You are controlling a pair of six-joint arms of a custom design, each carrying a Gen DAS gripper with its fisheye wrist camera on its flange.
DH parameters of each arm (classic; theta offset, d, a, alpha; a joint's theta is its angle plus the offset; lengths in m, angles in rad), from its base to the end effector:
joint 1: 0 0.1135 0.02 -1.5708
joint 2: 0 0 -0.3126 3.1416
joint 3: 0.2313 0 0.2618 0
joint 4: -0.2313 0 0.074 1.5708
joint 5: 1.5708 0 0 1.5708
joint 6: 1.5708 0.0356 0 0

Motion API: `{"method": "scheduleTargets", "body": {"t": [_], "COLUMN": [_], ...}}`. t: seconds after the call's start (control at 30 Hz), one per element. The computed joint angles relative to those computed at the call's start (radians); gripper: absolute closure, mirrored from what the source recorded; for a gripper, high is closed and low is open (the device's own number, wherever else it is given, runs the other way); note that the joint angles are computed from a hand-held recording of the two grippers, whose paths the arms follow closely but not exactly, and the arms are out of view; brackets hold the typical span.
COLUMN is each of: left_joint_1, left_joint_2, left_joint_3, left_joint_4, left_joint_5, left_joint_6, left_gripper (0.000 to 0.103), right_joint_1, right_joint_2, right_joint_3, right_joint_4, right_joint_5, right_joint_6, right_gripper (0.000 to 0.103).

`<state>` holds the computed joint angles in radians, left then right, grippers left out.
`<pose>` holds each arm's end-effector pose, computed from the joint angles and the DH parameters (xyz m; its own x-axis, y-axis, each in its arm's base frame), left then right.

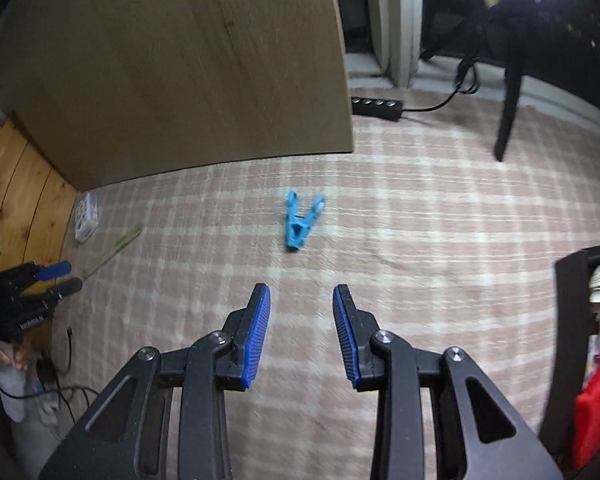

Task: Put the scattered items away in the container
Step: 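Move the left tool toward the chopsticks while the right tool approaches the blue clothespin, then grasp the wrapped chopsticks with the left tool while the right tool grasps the blue clothespin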

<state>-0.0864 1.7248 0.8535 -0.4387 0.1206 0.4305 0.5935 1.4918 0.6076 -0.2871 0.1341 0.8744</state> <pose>0.3046 -0.0307 0.1604 -0.8261 0.4874 -0.2828 0.5077 0.8616 0.0020 0.2064 0.1335 0.1654 -0.8820 0.3221 -0.3440 0.2580 0.9409 0.2194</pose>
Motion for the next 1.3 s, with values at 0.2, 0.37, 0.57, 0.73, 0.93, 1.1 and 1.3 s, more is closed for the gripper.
{"method": "scheduleTargets", "body": {"t": [0.2, 0.37, 0.57, 0.73, 0.93, 1.1, 1.3], "left_joint_1": [0.023, 0.016, 0.008, -0.023, -0.057, -0.077, -0.100], "left_joint_2": [0.157, 0.187, 0.168, 0.140, 0.115, 0.090, 0.017], "left_joint_3": [0.071, 0.061, 0.039, -0.001, -0.034, -0.067, -0.123], "left_joint_4": [0.032, 0.062, 0.074, 0.106, 0.126, 0.147, 0.134], "left_joint_5": [0.026, 0.026, 0.024, -0.005, -0.014, -0.007, 0.026], "left_joint_6": [0.041, 0.080, 0.075, 0.027, -0.028, -0.096, -0.187], "left_gripper": [0.060, 0.060, 0.081, 0.088, 0.090, 0.091, 0.092], "right_joint_1": [-0.041, -0.069, -0.128, -0.173, -0.178, -0.189, -0.137], "right_joint_2": [0.186, 0.279, 0.347, 0.396, 0.461, 0.507, 0.431], "right_joint_3": [0.100, 0.157, 0.184, 0.209, 0.282, 0.306, 0.251], "right_joint_4": [0.054, 0.062, 0.085, 0.112, 0.067, 0.081, 0.104], "right_joint_5": [-0.014, -0.015, -0.040, -0.088, -0.066, -0.037, -0.024], "right_joint_6": [-0.025, -0.050, -0.082, -0.105, -0.134, -0.166, -0.135], "right_gripper": [0.071, 0.071, 0.070, 0.070, 0.070, 0.076, 0.077]}}
